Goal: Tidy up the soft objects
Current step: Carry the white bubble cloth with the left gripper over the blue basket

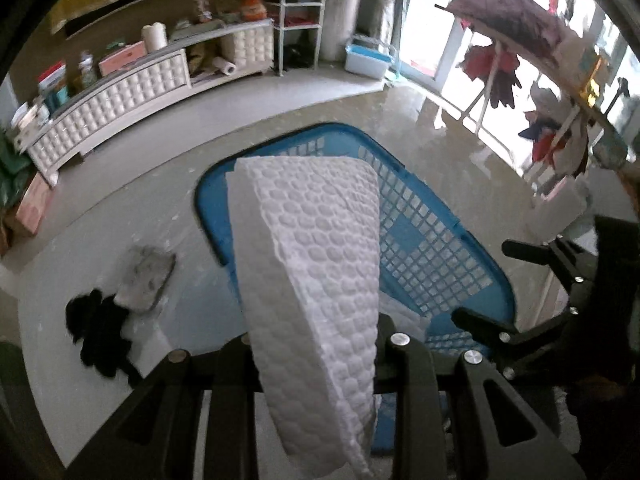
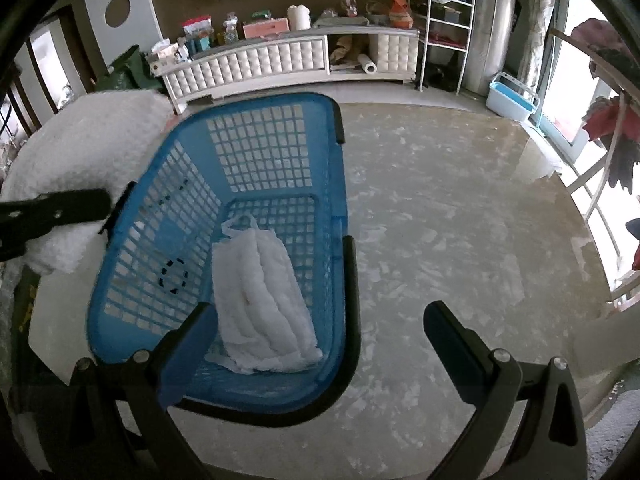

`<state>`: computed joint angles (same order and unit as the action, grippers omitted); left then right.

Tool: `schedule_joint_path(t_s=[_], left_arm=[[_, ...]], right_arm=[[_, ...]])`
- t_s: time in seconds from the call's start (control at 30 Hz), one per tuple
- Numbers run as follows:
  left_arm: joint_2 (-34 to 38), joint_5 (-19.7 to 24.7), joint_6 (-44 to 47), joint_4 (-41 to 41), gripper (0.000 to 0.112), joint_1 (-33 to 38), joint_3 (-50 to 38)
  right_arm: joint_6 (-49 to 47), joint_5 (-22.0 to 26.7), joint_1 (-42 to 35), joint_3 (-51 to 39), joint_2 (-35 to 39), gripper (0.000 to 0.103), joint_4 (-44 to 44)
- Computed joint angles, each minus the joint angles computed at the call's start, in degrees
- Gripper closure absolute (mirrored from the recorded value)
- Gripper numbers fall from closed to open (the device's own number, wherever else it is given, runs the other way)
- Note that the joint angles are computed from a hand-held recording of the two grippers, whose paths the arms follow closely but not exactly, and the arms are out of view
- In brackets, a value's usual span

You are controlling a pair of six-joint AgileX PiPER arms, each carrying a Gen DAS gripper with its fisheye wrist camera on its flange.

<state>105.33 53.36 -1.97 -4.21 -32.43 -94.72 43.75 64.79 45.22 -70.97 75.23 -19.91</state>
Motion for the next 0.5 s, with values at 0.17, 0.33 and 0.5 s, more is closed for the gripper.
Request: schedule_joint_path(t_s=[0.17, 0.33, 0.5], left_arm=[[7.3, 1.9, 3.6, -0.9, 0.087, 0.1, -7.5], [14.8, 5.1, 5.3, -2.3, 0.087, 0.8, -16.0], [20.0, 8.4, 7.4, 0.1, 0.087, -0.2, -22.7]], right_arm=[[-2.1, -2.3, -2.8, 1.5, -0.1, 0.000, 3.0], [-2.9, -3.1, -3.3, 2.2, 0.5, 0.000, 2.3], [-4.6, -4.8, -5.4, 3.0, 1.0, 0.000, 4.3]])
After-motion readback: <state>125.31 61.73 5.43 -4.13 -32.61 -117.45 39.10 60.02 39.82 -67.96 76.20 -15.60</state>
